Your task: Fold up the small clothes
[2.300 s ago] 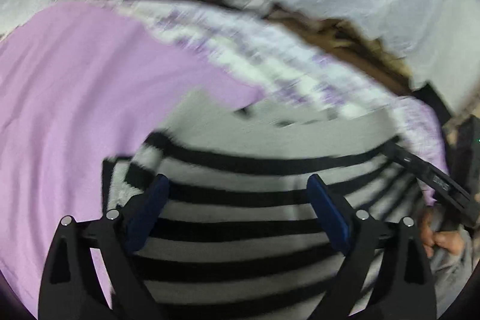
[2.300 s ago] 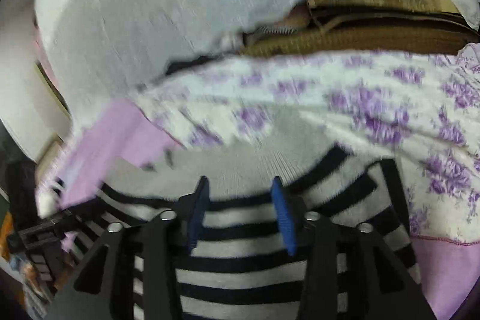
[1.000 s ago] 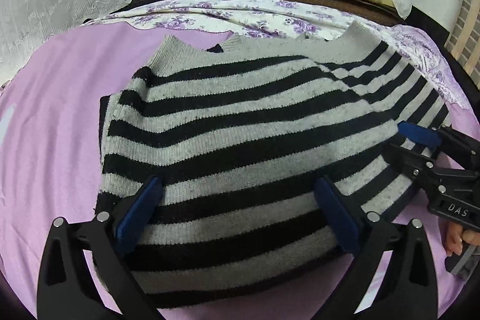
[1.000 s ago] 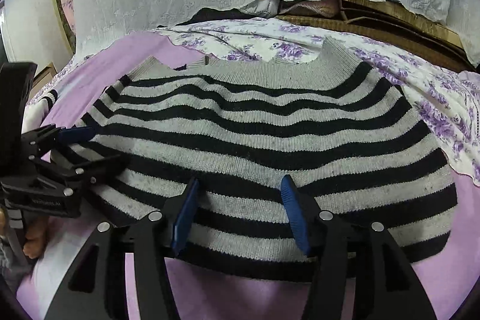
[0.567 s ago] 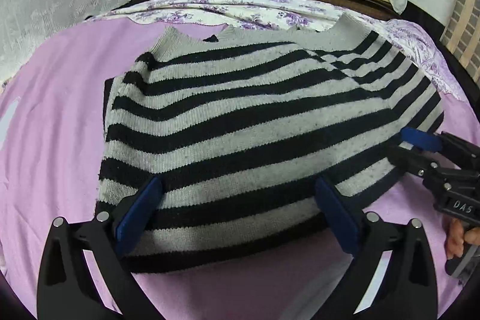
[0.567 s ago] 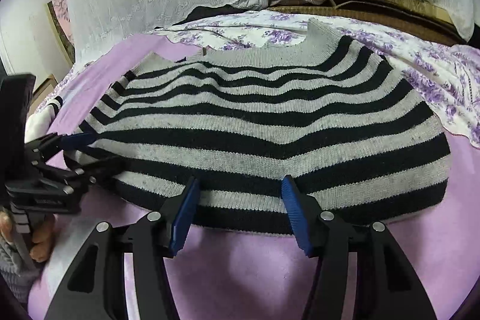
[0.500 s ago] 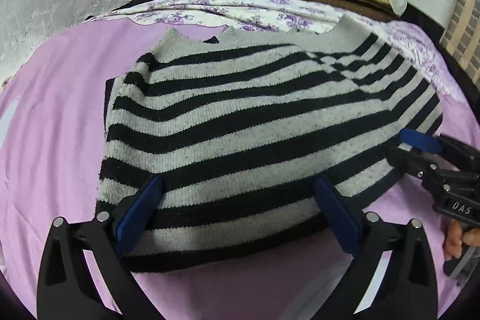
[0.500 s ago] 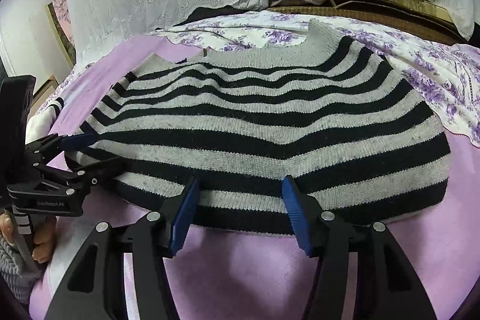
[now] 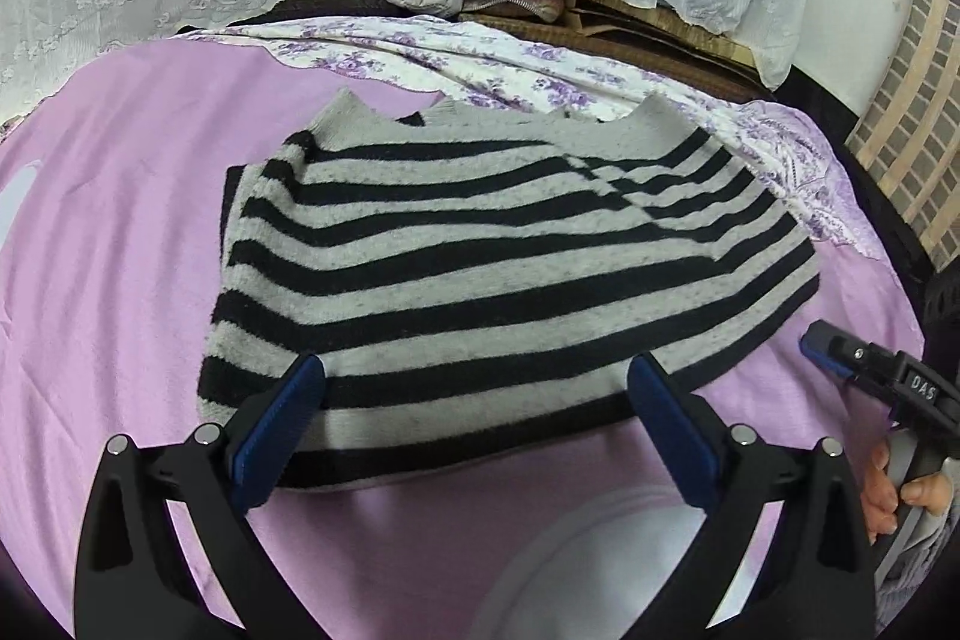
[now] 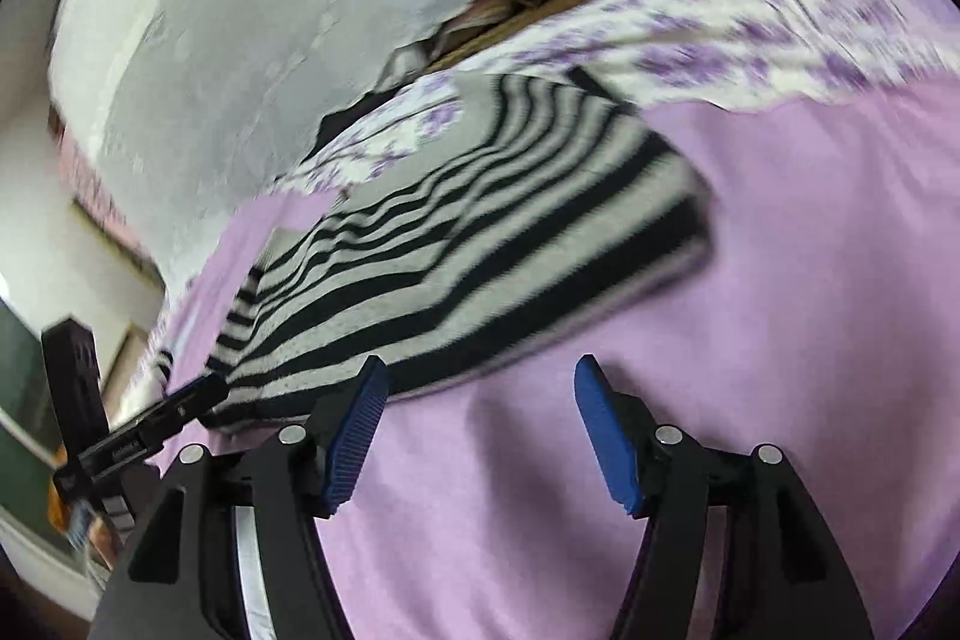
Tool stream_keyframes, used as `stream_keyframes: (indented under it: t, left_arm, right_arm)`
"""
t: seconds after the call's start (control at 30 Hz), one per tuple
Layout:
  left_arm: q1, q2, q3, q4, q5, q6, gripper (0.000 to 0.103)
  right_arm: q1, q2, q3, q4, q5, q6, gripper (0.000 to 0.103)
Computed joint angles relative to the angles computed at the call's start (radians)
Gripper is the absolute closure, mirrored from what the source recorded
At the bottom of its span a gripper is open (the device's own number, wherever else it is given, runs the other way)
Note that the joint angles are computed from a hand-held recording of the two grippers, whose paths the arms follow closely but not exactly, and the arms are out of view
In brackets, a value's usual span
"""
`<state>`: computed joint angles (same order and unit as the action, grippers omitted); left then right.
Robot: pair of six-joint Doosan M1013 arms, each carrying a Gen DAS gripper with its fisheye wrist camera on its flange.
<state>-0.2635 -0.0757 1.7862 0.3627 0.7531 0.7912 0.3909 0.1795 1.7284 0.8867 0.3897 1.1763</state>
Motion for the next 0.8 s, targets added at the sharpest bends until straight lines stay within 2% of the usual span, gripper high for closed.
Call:
stream_keyframes:
  t: [0.13,0.27,0.4,0.43,0.47,0.53,0.73,0.8]
  left_arm:
    - [0.003,0.036,-0.060,-0.060,0.038,0.046,0.004]
    - [0.001,0.103,-0.140,-0.087,0.101,0.073,0.004]
    - [0.023,0.169,-0.188,-0.167,0.164,0.097,0.004]
    - [0.026,0.187,-0.196,-0.162,0.193,0.084,0.004]
    - [0.020,0.191,-0.192,-0.134,0.193,0.072,0.004]
    - [0.005,0.191,-0.186,-0.088,0.194,0.070,0.004]
    - [-0.006,0.182,-0.167,-0.046,0.176,0.056,0.004]
    - [-0.013,0.181,-0.162,-0.026,0.173,0.049,0.004]
  right_arm:
    - [-0.025,0.000,0.018,0.140,-0.003,-0.050,0.038]
    - [-0.051,0.009,0.026,0.271,0.005,-0.084,0.038]
    - [-0.071,0.028,0.015,0.381,0.020,-0.101,0.038]
    - [-0.076,0.033,0.011,0.404,0.026,-0.104,0.038]
    - [-0.079,0.039,0.007,0.425,0.029,-0.105,0.038]
    - [-0.079,0.049,-0.009,0.408,0.027,-0.065,0.038]
    - [-0.061,0.100,-0.099,0.213,0.007,0.172,0.036]
    - [-0.055,0.112,-0.119,0.179,-0.010,0.205,0.036]
